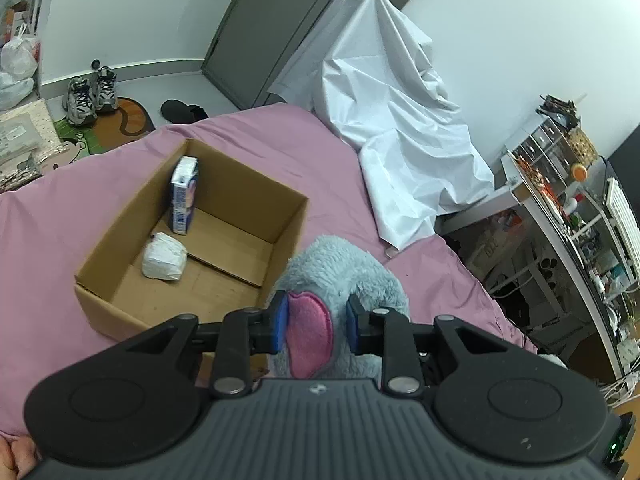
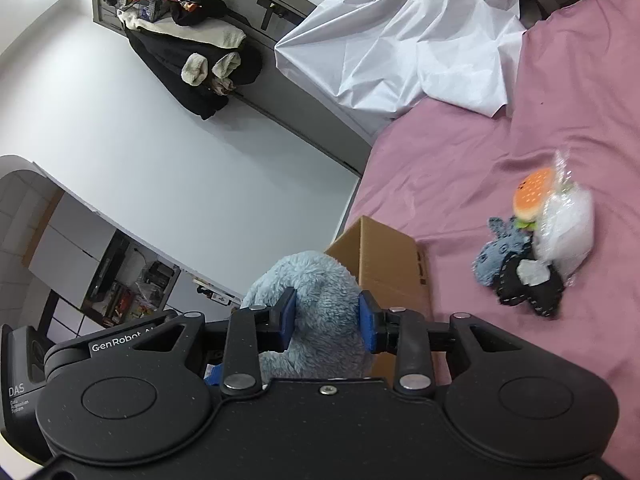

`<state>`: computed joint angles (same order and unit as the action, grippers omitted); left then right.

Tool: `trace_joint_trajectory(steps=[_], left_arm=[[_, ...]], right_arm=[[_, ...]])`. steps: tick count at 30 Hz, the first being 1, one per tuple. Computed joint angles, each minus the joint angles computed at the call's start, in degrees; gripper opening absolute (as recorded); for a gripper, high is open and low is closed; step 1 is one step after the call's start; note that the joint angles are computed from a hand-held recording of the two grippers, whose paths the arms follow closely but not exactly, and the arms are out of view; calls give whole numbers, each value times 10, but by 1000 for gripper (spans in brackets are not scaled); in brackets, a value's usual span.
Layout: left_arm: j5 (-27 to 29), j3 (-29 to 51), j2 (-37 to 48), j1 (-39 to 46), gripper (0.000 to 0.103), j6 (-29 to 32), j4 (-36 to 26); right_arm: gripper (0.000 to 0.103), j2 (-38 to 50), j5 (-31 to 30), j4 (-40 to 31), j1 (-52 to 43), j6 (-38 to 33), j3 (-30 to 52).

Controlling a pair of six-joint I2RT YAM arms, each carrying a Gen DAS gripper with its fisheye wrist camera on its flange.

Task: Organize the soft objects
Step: 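Lift the grey plush with the right tool and carry it toward the box, then lower the grey plush into the box and open the right tool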

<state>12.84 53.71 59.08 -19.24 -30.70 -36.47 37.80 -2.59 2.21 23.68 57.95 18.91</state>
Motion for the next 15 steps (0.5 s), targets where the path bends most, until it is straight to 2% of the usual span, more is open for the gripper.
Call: trace_joint_trajectory(steps=[6,12,15], left_arm=[[36,-8,0,54,26,26,-2],[66,-16,14,114,26,56,4],[74,-17,27,139,26,66,16]], right_arm=[[34,45,6,32,28,-12,7],[41,70,11,73,52,-6,-2],[44,74,19,70,60,-6,0]])
